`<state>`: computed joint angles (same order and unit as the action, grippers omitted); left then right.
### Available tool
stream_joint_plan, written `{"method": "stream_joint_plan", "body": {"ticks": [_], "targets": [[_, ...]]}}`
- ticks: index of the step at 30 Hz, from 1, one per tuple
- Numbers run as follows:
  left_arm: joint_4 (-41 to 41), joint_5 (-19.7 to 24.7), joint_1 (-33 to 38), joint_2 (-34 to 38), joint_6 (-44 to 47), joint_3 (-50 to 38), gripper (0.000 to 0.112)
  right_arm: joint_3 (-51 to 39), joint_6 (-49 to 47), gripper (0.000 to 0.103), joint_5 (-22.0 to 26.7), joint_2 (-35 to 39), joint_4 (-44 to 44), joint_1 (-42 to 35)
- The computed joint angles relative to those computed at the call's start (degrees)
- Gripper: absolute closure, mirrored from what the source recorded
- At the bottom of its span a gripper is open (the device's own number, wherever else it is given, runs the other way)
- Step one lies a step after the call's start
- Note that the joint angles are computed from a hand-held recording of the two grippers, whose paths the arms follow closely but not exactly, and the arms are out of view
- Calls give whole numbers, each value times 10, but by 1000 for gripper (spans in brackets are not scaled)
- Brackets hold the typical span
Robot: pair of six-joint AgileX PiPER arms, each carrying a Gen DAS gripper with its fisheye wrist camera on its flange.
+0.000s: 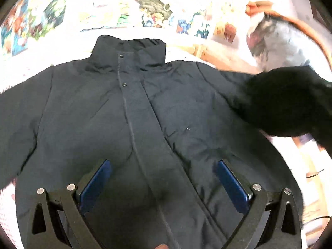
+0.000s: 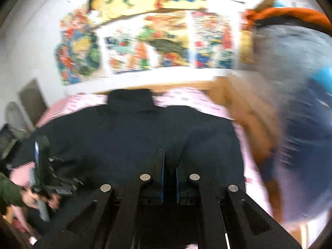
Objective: Fold large clothes
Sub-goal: 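Carry the held sleeve across the jacket body with the right gripper and release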
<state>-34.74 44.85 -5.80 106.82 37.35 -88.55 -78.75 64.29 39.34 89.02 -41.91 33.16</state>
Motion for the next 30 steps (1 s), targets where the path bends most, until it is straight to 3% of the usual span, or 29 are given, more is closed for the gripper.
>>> {"method": "stream_joint_plan", "body": {"ticks": [5,9,18,22,28,30], "targets": [[-104,45,77,-30,105,40,10,-114,-110,96,-54,109,110,2],[-162,81,126,-43,185,63,10,-219,-226,96,-68,204,236,-2],[-190,177,159,-17,259,43,9,-534,-398,96,56,436,419,-3],[-151,163,122,7,239,20,9,-657,-426,96,113,516,464,-8],[-70,125,73,62,124,-47,11,-688,-437,96,127,539,486,-11],[-52,110,65,74,91,-58,19,-694,-444,96,130,542,497,-15]]}}
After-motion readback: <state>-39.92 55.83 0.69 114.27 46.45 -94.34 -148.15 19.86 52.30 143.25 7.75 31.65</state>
